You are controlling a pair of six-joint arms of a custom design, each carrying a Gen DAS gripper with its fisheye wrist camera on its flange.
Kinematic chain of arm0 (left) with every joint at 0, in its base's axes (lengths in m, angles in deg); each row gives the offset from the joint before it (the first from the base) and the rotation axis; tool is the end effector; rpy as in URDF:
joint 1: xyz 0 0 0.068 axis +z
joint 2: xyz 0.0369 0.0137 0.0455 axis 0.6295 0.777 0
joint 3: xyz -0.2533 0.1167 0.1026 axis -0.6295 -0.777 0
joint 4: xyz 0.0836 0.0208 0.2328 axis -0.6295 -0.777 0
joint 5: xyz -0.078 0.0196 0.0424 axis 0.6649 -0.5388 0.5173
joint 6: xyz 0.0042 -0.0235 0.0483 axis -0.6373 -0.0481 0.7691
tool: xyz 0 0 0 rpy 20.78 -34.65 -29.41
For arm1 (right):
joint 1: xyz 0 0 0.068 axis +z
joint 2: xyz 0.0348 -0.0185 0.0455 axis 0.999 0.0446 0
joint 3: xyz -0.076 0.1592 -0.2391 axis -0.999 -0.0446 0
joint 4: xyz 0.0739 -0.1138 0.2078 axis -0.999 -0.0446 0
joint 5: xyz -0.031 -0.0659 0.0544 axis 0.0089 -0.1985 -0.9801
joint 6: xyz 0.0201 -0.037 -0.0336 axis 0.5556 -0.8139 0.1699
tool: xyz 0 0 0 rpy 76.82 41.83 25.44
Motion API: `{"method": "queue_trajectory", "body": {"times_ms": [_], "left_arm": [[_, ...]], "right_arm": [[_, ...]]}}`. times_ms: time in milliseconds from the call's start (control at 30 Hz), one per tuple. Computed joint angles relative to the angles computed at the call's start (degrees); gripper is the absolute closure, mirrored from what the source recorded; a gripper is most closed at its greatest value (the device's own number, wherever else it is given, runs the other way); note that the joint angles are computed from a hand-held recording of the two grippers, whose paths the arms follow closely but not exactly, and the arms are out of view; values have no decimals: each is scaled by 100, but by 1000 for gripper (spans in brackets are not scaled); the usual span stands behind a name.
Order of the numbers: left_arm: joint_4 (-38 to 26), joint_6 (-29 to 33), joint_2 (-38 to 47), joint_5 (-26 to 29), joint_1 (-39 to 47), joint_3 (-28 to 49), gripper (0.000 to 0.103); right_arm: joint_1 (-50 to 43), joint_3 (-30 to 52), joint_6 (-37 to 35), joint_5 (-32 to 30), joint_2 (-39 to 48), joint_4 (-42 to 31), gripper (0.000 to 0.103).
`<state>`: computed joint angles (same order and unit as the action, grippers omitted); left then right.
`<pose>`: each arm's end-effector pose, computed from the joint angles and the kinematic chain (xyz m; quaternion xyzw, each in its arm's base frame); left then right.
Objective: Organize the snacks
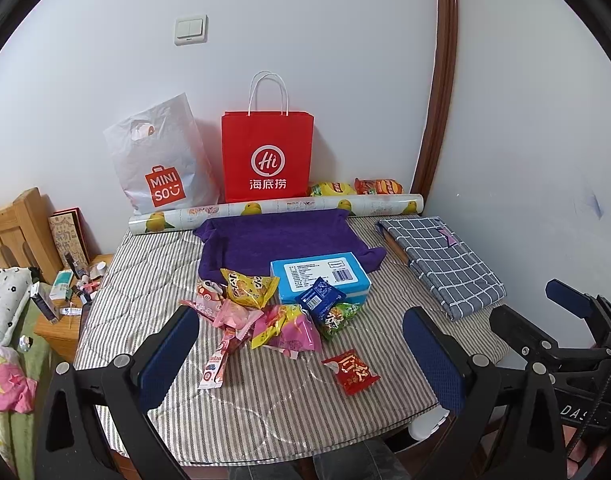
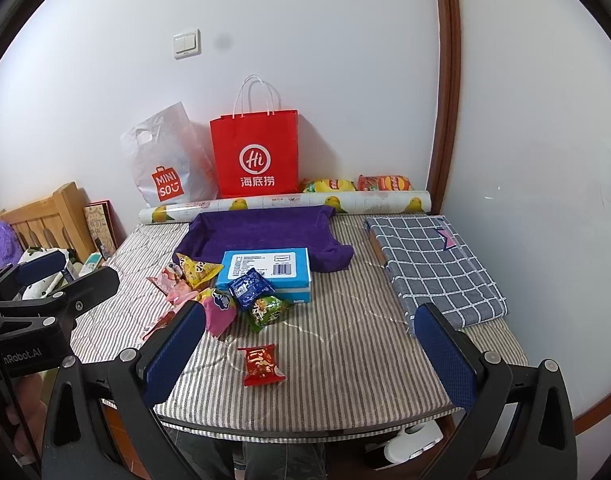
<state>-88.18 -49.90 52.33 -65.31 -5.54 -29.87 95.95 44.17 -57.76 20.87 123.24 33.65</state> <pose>0.1870 -0.1524 0.2935 -0.0906 0.8859 0.0082 0.4548 0.2223 0.0397 0.2441 -0.1406 0.8689 0.0968 0.4647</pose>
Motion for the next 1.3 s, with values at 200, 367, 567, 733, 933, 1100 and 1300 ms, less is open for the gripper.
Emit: {"method": "queue_trajectory", "body": {"times_ms": [200, 367, 567, 733, 933, 1100, 1300], "left_arm": [[-19, -28, -9, -13, -30, 2, 1], [-13, -38, -20, 3, -11, -12, 1], [16, -23, -11, 3, 3, -45, 1], [214, 50, 0, 121, 89, -214, 1], [642, 157, 96, 624, 516, -567, 1], [1090, 270, 268, 1063, 1007, -946, 3], [1710, 493, 585, 1733, 1830, -1460, 3]], "right_arm": [[4, -2, 4, 4, -6, 0, 0], [0, 7, -4, -6, 5, 10, 1], [34, -25, 5, -15, -35, 36, 1], [55, -120, 8, -22, 26, 150, 1], [110, -169, 63, -41, 492, 419, 4], [186, -227, 71, 10, 1104, 785, 8], [230, -185, 113, 84, 2117, 1395, 14]]}}
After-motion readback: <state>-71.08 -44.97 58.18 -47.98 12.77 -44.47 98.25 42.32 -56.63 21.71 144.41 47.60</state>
